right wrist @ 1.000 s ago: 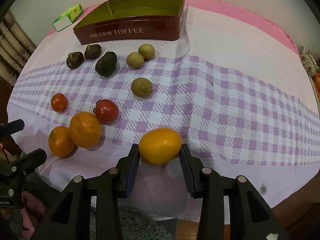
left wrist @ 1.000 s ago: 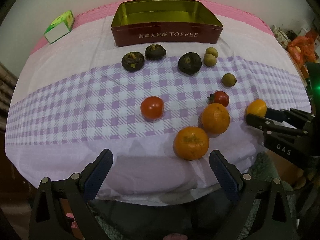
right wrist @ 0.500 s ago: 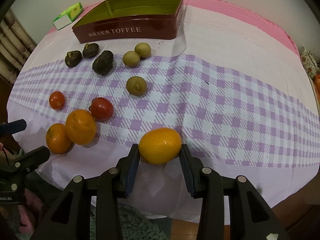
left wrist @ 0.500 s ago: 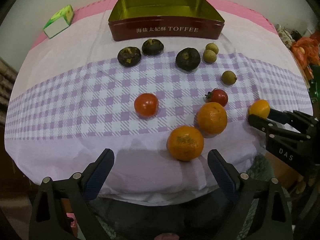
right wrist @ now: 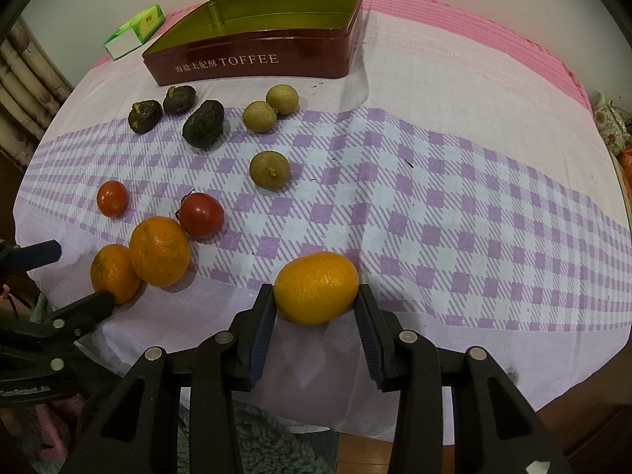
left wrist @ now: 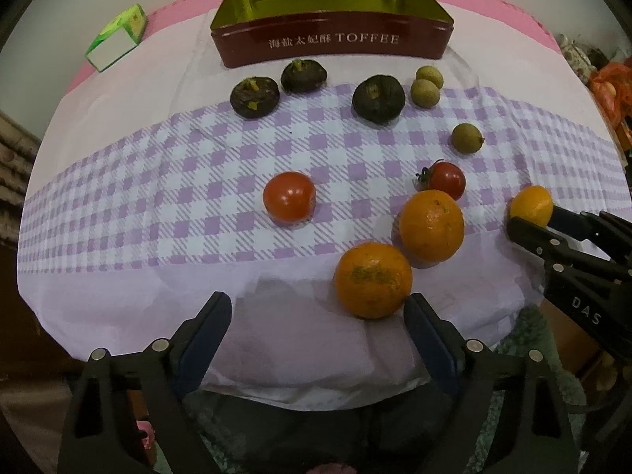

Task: Organize fruits
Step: 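Grasp a tangerine with the left gripper while the right gripper holds the yellow orange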

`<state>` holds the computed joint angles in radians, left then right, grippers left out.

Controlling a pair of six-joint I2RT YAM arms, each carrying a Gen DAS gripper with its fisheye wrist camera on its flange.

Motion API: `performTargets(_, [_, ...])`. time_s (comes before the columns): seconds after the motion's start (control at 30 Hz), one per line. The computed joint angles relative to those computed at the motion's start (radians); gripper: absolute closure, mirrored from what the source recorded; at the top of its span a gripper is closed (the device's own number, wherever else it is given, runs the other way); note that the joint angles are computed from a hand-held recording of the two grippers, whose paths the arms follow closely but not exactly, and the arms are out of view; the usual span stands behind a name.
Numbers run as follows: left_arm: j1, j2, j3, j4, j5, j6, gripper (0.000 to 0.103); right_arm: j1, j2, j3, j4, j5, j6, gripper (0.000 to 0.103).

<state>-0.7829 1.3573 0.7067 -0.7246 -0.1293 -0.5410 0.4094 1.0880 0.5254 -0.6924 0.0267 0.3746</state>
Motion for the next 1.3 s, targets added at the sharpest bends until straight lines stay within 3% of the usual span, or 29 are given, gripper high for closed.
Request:
performTargets(0.4, [0.022,0.021,-0.026,0.064,0.053,0.034,0.021,-0.006,-0.001,0.000,-0.001,-0.003,-0.004,0.065])
performTargets(0.73, [0.015,-0.008,-0.052,0.113,0.113,0.065,0.051,-0.004,0.000,0.000,0.001,-0.005,-0.002,0.065])
performTargets(0.87, [0.030,-0.013,-0.063,0.117,0.121,0.092,0.051,-0.006,-0.001,-0.001,0.001,-0.005,-0.003,0.065])
performTargets(1.0, [-0.019,0.009,-0.032,0.083,0.110,0.048,0.051,-0.007,-0.003,-0.002,0.001,-0.006,-0.005,0.065])
performTargets(1.3, [-0.001,0.086,-0.037,0.164,0.124,0.033,0.051,-0.014,-0.007,-0.005,0.000,-0.010,-0.009,0.065])
